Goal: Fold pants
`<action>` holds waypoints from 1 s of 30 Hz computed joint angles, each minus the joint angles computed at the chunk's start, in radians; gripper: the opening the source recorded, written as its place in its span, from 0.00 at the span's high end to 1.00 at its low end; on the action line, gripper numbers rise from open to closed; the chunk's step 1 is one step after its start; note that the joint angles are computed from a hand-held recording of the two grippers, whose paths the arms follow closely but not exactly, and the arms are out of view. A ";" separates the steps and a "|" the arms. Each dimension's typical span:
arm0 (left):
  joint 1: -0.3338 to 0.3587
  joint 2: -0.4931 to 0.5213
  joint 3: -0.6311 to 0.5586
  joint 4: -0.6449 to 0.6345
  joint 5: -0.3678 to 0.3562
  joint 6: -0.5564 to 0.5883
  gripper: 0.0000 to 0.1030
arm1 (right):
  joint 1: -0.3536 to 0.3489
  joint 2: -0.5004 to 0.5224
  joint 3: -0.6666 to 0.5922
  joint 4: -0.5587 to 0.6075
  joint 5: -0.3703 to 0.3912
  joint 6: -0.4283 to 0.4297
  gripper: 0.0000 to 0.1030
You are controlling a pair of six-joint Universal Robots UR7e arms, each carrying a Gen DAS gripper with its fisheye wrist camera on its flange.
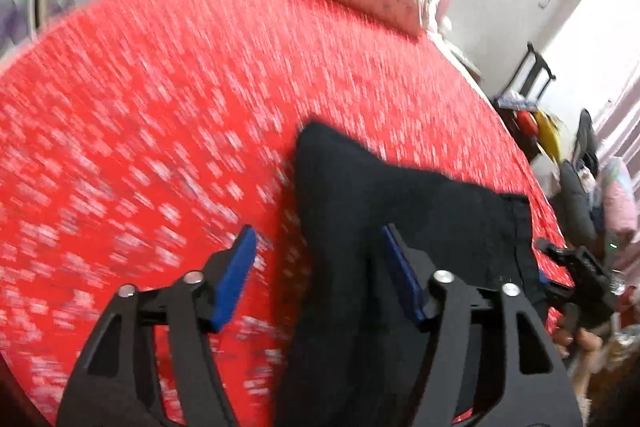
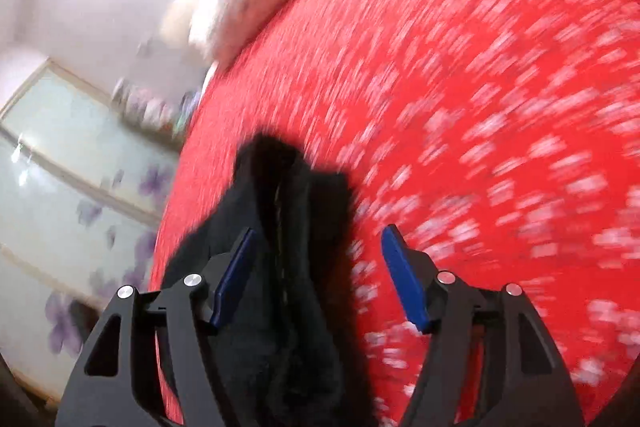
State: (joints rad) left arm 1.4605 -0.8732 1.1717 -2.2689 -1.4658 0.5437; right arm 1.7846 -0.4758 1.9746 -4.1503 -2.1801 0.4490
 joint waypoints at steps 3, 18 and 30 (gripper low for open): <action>-0.003 -0.066 0.062 -0.006 -0.094 0.077 0.18 | 0.048 0.006 0.007 -0.112 0.056 -0.089 0.35; -0.009 -0.032 0.124 0.102 -0.046 0.056 0.07 | -0.040 0.020 -0.012 0.117 0.325 -0.010 0.17; 0.022 -0.307 0.508 -0.324 -0.051 0.298 0.02 | 0.227 0.112 -0.085 0.007 -0.281 -0.128 0.07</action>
